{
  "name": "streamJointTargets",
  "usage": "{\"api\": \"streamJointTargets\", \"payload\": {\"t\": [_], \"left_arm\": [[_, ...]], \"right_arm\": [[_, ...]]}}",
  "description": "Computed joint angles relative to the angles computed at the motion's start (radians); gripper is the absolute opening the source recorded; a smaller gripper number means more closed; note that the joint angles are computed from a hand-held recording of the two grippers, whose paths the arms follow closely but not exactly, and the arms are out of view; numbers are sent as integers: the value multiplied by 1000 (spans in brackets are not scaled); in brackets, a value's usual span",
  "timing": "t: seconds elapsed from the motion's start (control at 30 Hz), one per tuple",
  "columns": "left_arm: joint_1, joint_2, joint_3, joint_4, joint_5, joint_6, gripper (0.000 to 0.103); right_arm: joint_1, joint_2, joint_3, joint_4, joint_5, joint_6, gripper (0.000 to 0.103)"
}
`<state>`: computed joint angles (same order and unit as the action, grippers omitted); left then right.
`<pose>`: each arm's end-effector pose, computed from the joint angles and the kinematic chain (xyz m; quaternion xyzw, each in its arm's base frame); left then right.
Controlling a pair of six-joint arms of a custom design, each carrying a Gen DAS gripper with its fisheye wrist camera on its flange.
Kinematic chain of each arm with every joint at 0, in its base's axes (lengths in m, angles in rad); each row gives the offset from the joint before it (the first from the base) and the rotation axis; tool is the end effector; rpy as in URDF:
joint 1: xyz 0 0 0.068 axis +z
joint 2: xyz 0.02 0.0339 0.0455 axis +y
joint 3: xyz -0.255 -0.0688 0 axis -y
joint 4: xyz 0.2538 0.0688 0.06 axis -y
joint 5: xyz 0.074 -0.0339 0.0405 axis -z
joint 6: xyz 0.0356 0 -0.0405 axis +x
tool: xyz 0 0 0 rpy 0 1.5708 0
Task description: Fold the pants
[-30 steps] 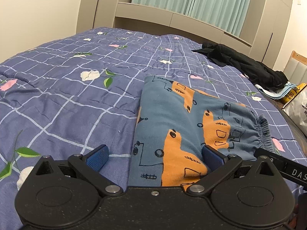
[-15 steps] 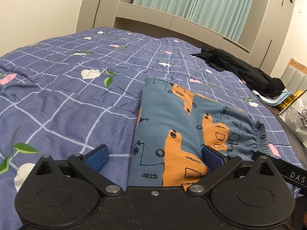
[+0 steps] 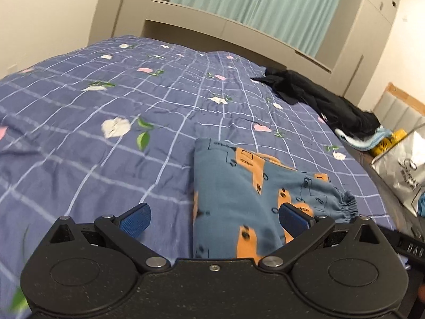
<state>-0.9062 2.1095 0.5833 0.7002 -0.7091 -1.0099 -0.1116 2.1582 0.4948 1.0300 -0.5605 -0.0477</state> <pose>0.1974 -0.2144 0.0072 -0.1714 0.8658 -0.0932 0.4608 0.2819 -0.0125 0.0058 -0.0975 0.8609 0.2114 0.4524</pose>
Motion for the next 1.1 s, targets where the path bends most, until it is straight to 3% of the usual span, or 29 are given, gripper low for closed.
{"api": "streamJointTargets", "payload": {"t": [0.13,0.27,0.6,0.9,1.1], "left_arm": [[66,37,42,14,82,82,102],[99,76,97,-40,130,94,103],[93,53,114,-112,139,112,102],[90,-1,100,-146,185,126,102],[109,-38,60,-107,237,90,89]], "right_arm": [[30,-12,106,-156,4,-7,103],[46,32,213,-270,-9,-4,103],[62,63,185,-184,12,8,102],[62,40,134,-152,-4,56,70],[30,40,129,-150,-53,102,55]]}}
